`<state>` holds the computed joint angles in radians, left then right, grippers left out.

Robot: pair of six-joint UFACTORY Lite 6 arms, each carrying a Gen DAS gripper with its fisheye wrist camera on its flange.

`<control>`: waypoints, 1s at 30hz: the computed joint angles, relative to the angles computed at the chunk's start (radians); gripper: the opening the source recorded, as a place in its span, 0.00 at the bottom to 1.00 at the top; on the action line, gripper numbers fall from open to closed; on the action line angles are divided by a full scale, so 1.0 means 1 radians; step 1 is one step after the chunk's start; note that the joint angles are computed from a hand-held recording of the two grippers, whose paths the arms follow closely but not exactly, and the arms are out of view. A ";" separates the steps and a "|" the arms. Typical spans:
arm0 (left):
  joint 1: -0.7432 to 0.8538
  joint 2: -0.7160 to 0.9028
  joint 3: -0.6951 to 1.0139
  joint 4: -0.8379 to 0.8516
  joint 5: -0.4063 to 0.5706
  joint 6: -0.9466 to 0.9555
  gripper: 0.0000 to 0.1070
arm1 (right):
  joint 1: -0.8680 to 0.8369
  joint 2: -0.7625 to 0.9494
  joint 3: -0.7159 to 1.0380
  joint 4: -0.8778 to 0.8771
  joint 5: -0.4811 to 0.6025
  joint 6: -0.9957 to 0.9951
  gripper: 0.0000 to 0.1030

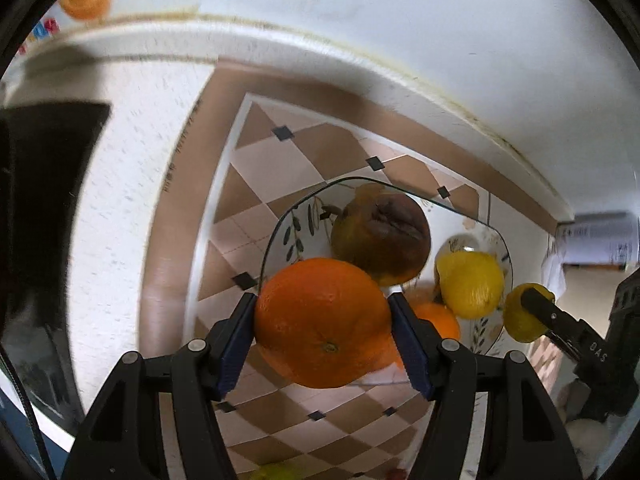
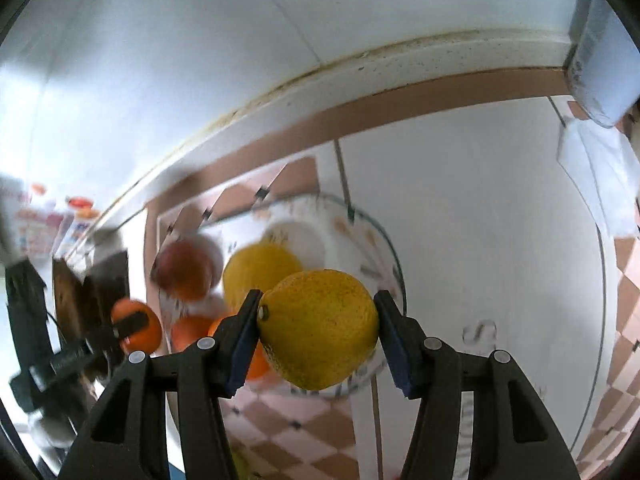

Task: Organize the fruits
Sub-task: 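Carry both fruits onto the floral plate and open both grippers, then lift both grippers away from the plate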

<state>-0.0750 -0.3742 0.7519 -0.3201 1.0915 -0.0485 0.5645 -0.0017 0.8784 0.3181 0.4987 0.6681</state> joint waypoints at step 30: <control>-0.249 -0.247 0.046 0.320 0.199 -0.259 0.86 | 0.327 0.025 0.160 -0.508 0.325 0.561 0.91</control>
